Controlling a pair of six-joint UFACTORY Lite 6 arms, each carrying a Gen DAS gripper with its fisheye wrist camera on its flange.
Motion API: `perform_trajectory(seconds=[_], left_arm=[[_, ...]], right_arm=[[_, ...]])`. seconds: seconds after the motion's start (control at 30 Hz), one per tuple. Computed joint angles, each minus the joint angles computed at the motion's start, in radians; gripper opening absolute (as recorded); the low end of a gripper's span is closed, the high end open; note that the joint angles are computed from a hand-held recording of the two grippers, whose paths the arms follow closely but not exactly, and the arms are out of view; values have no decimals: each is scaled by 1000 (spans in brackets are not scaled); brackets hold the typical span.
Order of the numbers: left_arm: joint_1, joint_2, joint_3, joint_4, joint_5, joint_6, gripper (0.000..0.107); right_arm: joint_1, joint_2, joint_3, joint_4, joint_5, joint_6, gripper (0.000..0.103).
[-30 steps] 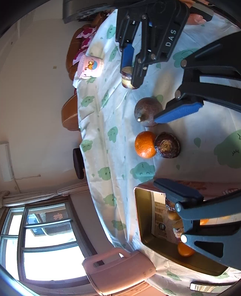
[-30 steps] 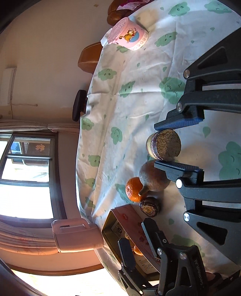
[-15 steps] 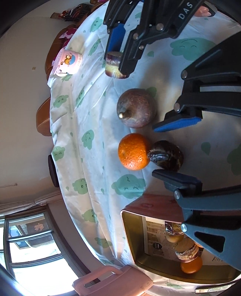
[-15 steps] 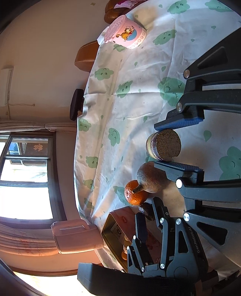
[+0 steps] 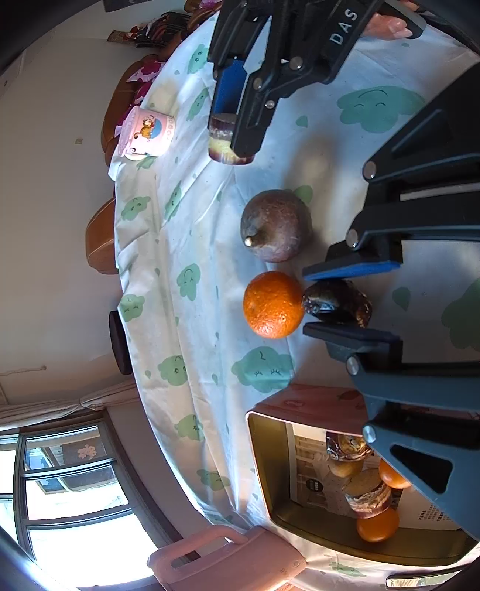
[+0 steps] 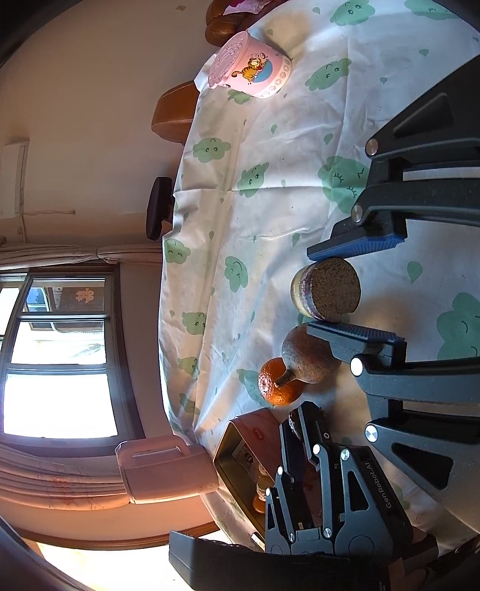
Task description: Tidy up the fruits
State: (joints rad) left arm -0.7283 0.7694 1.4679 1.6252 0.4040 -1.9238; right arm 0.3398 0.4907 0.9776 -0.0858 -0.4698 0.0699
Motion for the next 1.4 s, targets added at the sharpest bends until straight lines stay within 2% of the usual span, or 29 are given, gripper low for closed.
perform_trajectory(seconds=[0.27,0.5,1.4], left_arm=[[10,-105,-160,345,13,-399,24],[1,-147,-225,475,55,-542,24],[-38,-227,-356,584,221,-696,24]], right_arm=[[8,-27,-44,24,-55,-30,35],[10,-49,-80,16,-105,-35,35],[26,-114,-195,34,-264,-75,35]])
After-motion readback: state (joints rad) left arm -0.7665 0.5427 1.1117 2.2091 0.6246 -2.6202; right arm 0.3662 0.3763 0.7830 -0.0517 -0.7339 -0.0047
